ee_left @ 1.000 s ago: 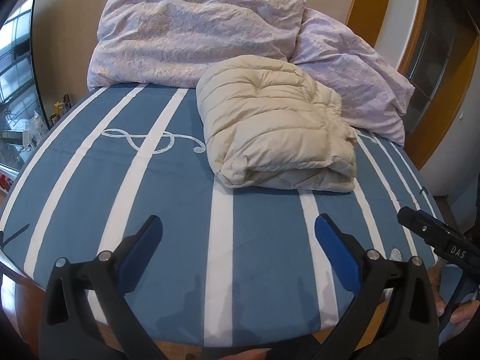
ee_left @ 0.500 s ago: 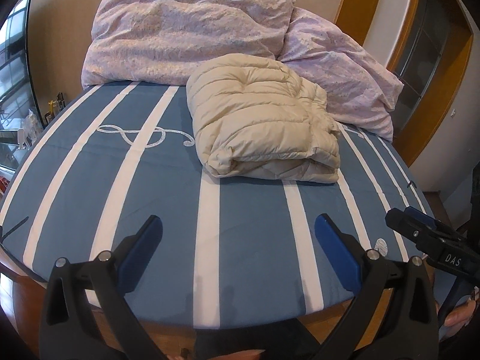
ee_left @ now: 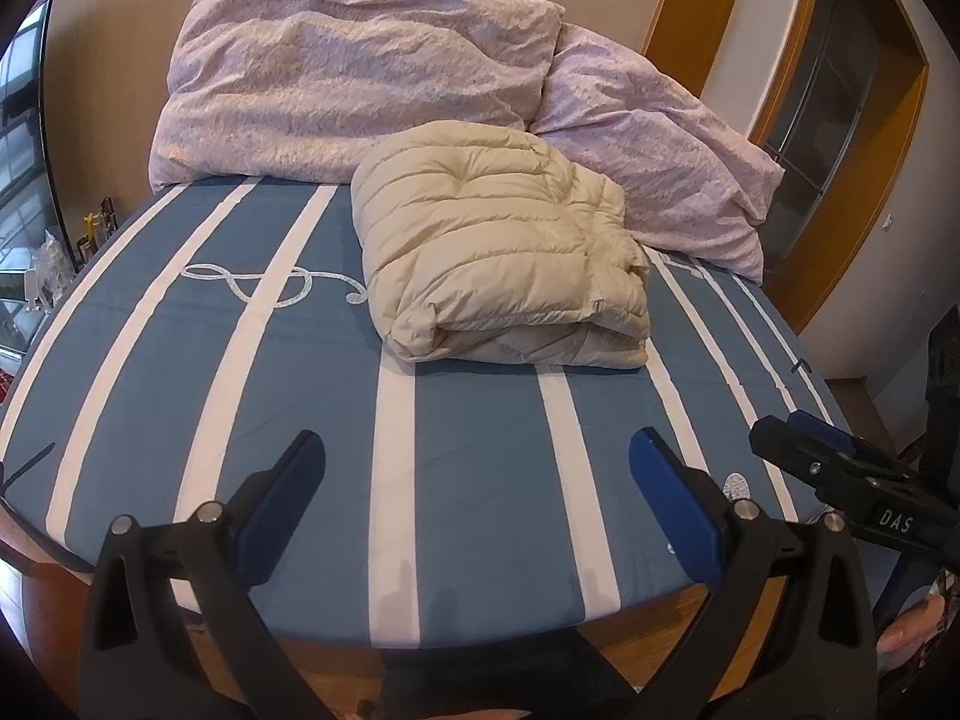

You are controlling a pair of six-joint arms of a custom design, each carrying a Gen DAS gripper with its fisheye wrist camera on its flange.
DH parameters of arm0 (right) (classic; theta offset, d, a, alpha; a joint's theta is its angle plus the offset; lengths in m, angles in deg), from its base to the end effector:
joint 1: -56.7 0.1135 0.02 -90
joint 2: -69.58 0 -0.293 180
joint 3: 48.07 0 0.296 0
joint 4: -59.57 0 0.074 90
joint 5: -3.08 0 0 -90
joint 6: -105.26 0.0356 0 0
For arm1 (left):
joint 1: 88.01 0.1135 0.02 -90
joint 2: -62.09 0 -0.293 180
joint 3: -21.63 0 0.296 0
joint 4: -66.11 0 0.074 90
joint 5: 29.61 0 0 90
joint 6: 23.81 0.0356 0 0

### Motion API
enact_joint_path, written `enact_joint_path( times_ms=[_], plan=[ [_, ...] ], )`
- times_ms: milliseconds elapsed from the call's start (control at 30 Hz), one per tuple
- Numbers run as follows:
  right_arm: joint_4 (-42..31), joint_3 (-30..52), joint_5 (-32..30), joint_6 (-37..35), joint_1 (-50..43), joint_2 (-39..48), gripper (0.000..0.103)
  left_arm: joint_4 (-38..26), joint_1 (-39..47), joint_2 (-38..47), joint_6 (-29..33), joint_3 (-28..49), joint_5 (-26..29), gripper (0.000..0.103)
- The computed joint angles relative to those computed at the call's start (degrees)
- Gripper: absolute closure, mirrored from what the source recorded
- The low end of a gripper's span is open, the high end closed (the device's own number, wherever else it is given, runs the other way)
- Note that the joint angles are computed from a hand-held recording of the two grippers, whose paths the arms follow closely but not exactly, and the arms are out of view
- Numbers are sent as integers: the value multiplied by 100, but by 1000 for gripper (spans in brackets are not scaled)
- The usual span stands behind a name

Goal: Fold large clothes

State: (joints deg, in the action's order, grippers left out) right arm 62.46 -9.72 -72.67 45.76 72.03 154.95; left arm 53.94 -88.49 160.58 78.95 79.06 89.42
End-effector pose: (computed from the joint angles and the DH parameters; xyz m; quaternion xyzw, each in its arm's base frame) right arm 0.2685 0.0645 0.1134 0.1685 0.8995 0.0453 0.4006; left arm 0.3492 -0.0202 0.1247 0.1844 0.9034 -0.2038 0.3290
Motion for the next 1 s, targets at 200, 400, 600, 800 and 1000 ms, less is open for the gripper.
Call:
enact_joint_path(
  times_ms=[200, 400, 600, 800, 1000],
  plan=[
    [-70, 60, 26, 34, 41, 47, 1, -15, -6, -8, 10, 5, -1, 2],
    [-47, 46, 2, 65, 27, 12, 1, -42, -41, -43, -18, 7, -4, 2],
    [-60, 23, -30, 57, 13, -57, 1, -82, -80, -42, -21, 38, 3, 2],
    [-94, 36, -34, 58, 13, -79, 1, -78, -117, -47, -52, 34, -12, 2],
    [-88, 35, -44, 66, 9, -101, 1, -80, -128, -55, -55, 27, 5, 2]
  ],
)
